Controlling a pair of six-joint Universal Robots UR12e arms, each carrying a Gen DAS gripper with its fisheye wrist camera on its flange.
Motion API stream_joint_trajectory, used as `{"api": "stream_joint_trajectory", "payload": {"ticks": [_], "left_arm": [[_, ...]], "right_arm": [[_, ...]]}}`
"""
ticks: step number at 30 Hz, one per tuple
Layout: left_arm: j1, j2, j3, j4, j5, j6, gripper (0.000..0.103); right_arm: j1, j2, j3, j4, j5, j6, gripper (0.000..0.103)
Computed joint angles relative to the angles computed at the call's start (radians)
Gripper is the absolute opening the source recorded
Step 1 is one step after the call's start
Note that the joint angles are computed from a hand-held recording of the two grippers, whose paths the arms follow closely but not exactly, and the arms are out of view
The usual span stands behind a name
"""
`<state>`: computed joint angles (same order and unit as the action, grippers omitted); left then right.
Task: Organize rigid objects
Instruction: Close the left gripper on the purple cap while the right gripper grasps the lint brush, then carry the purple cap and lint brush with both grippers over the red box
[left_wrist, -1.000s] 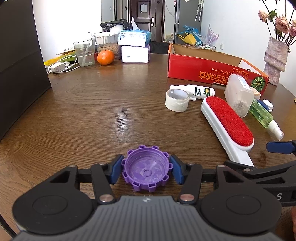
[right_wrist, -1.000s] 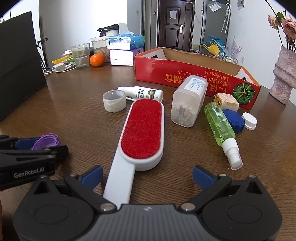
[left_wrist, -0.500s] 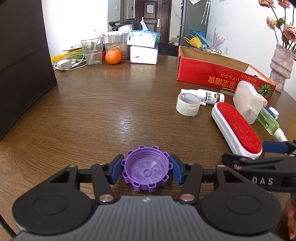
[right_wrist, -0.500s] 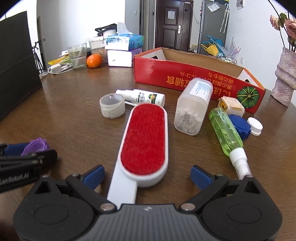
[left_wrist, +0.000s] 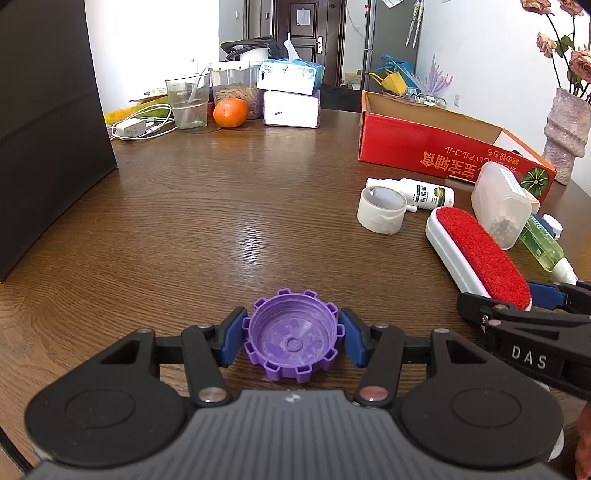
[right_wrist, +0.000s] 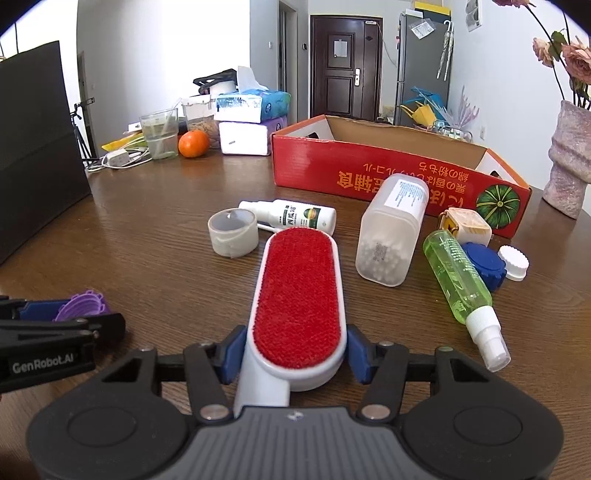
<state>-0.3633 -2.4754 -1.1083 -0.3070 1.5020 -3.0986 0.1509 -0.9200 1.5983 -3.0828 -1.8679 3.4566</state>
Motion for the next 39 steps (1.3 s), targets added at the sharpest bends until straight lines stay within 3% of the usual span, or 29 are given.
{"api": "stream_joint_trajectory", "payload": {"ticks": [27,39], "left_arm": [[-0.014,0.034,-0.018,0.063,0.01,-0.005,0.056],[-0.031,0.024,0.036,0.062,-0.012,0.001,0.056]], "right_arm": [[0.002,-0.042,0.064,-0.128,-0.018,0.002,0.055],[-0.01,-0.068,0.081,-0.173,-0.053,-0.008,0.055]]}}
